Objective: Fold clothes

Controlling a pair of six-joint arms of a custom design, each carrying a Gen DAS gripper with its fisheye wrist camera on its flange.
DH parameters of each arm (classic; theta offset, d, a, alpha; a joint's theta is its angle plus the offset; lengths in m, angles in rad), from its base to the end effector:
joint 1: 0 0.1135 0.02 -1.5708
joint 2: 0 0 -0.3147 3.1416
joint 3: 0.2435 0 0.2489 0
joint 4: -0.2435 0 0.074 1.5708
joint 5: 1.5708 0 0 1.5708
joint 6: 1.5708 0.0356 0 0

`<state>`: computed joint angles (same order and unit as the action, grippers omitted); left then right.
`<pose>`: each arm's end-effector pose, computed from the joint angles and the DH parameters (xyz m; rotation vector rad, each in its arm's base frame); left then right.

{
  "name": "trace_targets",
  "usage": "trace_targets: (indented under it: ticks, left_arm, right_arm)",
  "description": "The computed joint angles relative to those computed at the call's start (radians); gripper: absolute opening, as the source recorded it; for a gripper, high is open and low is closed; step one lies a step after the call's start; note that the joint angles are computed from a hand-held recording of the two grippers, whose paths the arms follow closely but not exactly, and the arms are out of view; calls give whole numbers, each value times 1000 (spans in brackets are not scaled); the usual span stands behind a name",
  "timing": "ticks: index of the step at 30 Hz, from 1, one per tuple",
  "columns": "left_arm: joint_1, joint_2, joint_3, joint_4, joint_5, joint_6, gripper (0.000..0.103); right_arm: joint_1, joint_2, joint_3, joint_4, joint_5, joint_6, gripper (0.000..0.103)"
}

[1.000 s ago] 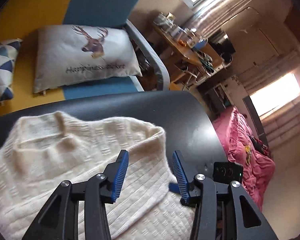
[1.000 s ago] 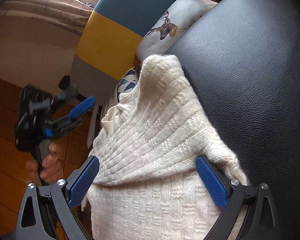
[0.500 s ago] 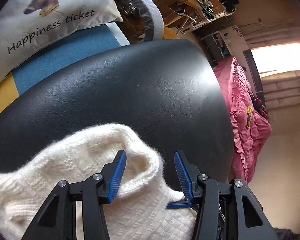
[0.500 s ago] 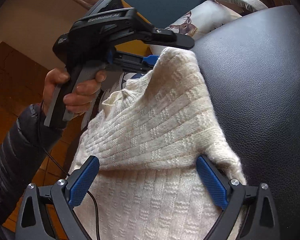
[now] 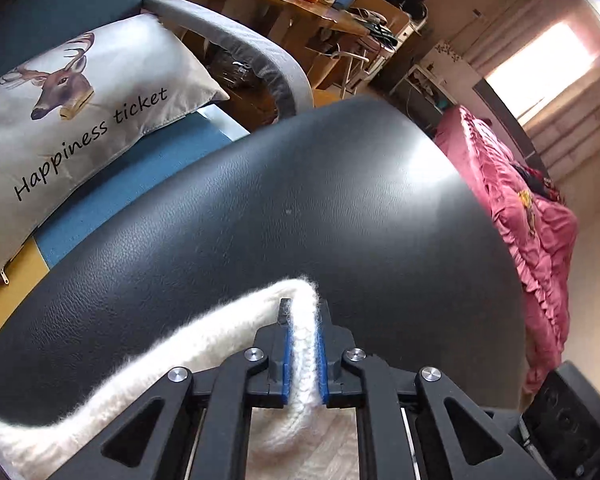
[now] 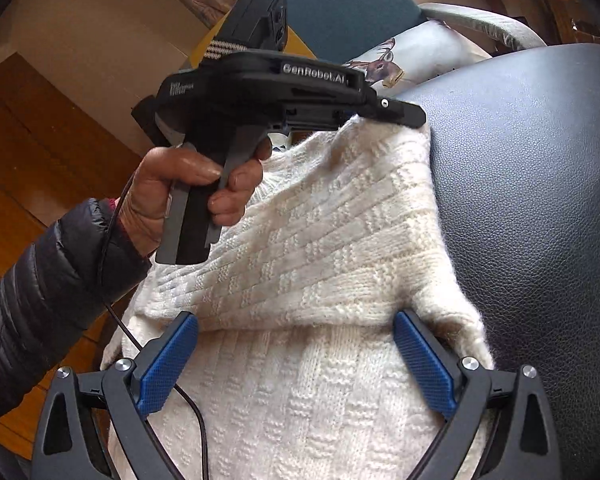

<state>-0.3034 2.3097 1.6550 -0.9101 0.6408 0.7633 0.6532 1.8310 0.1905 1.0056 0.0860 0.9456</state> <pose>0.4333 -0.1580 0.1441 1.4504 2.4510 -0.9182 0.1862 0.1387 0.1075 0.3877 2.2869 0.7707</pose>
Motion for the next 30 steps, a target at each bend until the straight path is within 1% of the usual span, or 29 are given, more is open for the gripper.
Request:
trace_targets:
  ticks: [3,6,8,10,13,14,15,18,19,21,22,25,30]
  left_arm:
    - [12,-37,-11,1,7,-15,12]
    - [78,-72,-17,-23,85,-19,12]
    - [121,-88,-17,-71,109,27,12]
    - [141,-92,-20,-113,93,88,12]
    - [151,-111,-69,-125,45,150,12]
    - [143,-119,-92,-105,26,155,12]
    - [125,-131,-125,-60,2,143,12]
    - [65,-173,-267,220,-140,-10,12]
    - [59,-176,-288,266,-155,-44,13]
    - [67,-175,-303,299,-131,-92,13]
    - [74,-183,-315,308,-122,-98,13]
    - [115,-224,-353,305,-89,-78,13]
    - [304,-264,-315,134,56,-25,13]
  right_arm:
    - [6,1,5,-8,8,-2,100]
    - [14,3,9,-12,18,-2,100]
    - [15,4,8,-11,22,0,100]
    - [24,14,17,-12,34,7,100]
    - [31,8,20,-24,54,16,100]
    - [32,4,21,-31,59,17,100]
    - [36,1,23,-38,66,18,100]
    - [41,-7,23,-51,72,16,100]
    - [40,-8,22,-51,70,14,100]
    - [40,-8,20,-50,69,11,100]
    - [39,-8,20,-49,69,10,100]
    - [42,-10,22,-57,74,6,100]
    - [57,-16,33,-86,98,4,100]
